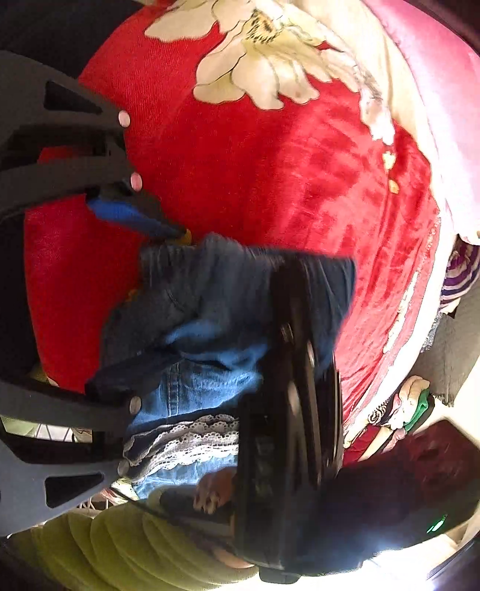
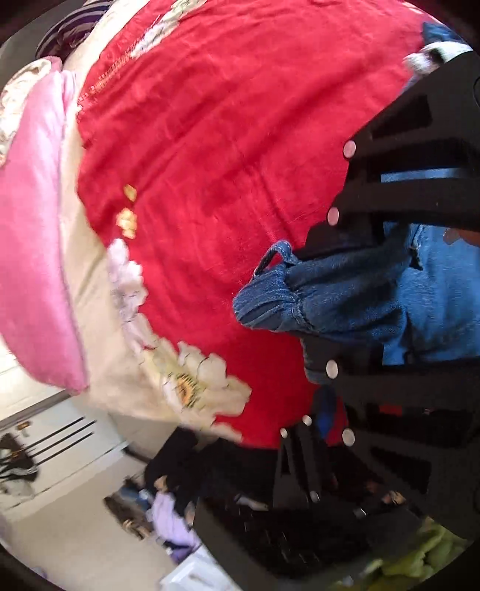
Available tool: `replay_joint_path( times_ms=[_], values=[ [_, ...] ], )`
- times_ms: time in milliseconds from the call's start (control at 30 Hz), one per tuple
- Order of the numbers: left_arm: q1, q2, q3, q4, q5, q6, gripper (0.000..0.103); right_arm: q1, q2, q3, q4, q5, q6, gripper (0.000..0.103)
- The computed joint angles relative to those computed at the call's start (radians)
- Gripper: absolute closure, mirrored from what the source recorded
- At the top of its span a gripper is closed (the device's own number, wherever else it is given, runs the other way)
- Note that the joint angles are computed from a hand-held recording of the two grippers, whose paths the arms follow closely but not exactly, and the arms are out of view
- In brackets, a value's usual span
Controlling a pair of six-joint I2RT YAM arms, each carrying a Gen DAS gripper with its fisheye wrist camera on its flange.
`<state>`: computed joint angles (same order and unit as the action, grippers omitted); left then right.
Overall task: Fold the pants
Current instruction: 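Grasp the waistband with the right tool while the left tool pinches the denim, then fold the waistband over onto the pants with both tools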
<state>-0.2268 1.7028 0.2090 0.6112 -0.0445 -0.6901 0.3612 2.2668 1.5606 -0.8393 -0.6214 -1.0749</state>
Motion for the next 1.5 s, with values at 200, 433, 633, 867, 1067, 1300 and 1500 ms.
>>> replay_joint_path(
  times_ms=[200,433,633,867,1067,1300,1500],
  values=[
    [-0.047,-0.109,0.008,-0.086,-0.025,0.005,0.024,-0.148,-0.023,0.042,-0.127,-0.127,-0.112,0.081],
    [-0.133,-0.120,0.087,-0.161,-0.041,-0.002,0.025,-0.271,-0.011,0.108,-0.245,-0.218,-0.234,0.081],
    [-0.167,-0.078,0.143,-0.119,-0.008,-0.007,0.025,-0.354,0.036,0.198,-0.345,-0.274,-0.319,0.081],
    [-0.224,-0.061,0.221,-0.128,-0.020,0.001,0.052,-0.411,0.085,0.282,-0.433,-0.323,-0.380,0.077],
    [-0.260,-0.007,0.295,-0.143,-0.048,-0.001,0.057,-0.487,0.126,0.330,-0.391,-0.380,-0.286,0.062],
    [-0.336,0.088,0.399,-0.187,-0.056,0.065,0.055,-0.676,0.133,0.259,-0.165,-0.355,-0.035,0.054],
    [-0.392,0.185,0.483,-0.260,-0.058,0.088,0.055,-0.693,0.115,0.168,-0.103,-0.275,0.014,0.041]
  ],
)
